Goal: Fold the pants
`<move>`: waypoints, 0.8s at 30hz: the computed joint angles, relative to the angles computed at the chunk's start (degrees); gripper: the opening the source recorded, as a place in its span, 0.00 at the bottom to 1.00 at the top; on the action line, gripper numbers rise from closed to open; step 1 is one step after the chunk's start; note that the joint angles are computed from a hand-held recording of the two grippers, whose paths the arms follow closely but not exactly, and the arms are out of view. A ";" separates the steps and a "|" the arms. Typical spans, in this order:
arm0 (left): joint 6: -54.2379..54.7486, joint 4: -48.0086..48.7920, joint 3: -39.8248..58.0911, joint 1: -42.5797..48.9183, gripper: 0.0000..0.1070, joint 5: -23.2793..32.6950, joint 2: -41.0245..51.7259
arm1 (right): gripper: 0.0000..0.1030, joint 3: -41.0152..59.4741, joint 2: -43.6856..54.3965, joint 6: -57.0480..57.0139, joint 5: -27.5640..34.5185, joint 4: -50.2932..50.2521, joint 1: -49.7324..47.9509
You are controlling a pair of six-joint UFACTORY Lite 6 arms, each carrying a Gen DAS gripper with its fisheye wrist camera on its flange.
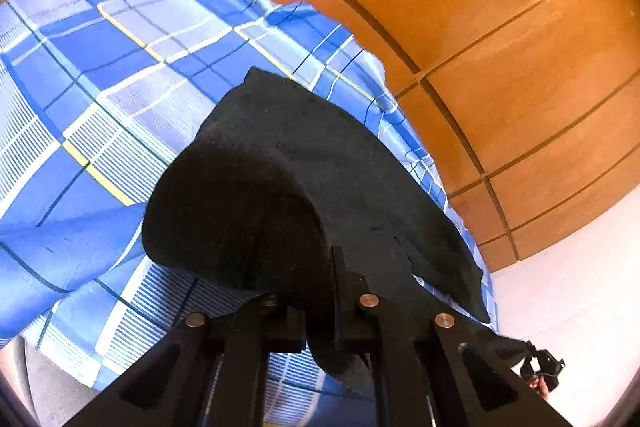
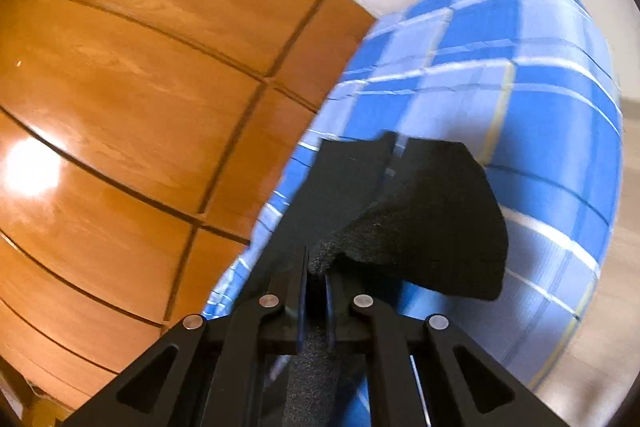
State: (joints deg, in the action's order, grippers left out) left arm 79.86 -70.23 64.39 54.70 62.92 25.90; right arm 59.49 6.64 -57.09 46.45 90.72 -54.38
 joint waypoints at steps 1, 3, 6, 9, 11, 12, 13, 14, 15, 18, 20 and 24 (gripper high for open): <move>-0.59 0.59 0.22 -0.05 0.08 -0.27 0.08 | 0.06 2.13 0.39 1.15 -0.37 -0.59 1.11; -1.33 1.42 -0.28 0.35 0.08 -1.22 0.40 | 0.06 5.25 1.58 2.46 -1.06 -0.74 3.10; -2.60 2.50 -1.16 1.57 0.08 -1.76 1.75 | 0.06 5.12 2.50 2.57 -1.63 0.11 3.77; -4.52 3.60 -1.13 2.90 0.08 -1.02 3.43 | 0.06 3.88 4.23 1.62 -1.80 1.86 3.79; -6.69 4.19 0.19 2.13 0.08 -0.75 3.70 | 0.06 3.23 4.47 1.31 -1.59 1.68 3.13; -7.89 3.88 1.24 1.78 0.08 0.40 3.75 | 0.06 2.94 4.53 1.19 -1.04 1.68 2.61; -8.90 3.29 2.01 1.54 0.07 2.00 3.47 | 0.06 3.21 4.85 1.23 -0.54 1.78 2.35; -10.14 2.66 3.26 0.94 0.08 3.38 3.28 | 0.06 3.81 4.90 1.84 -0.58 1.35 2.36; -11.82 2.16 5.10 0.10 0.08 4.69 3.07 | 0.06 5.38 5.28 2.96 -0.87 0.54 2.75; -17.12 0.32 12.25 -2.21 0.08 8.39 4.41 | 0.06 11.34 7.77 6.99 -1.13 -1.33 4.12; -20.44 -1.03 17.19 -3.99 0.08 9.47 6.04 | 0.06 16.79 10.81 10.42 -1.10 -1.83 5.21; -28.86 -4.11 29.66 -8.98 0.08 9.38 12.65 | 0.06 31.10 19.84 19.02 -3.12 -3.64 8.73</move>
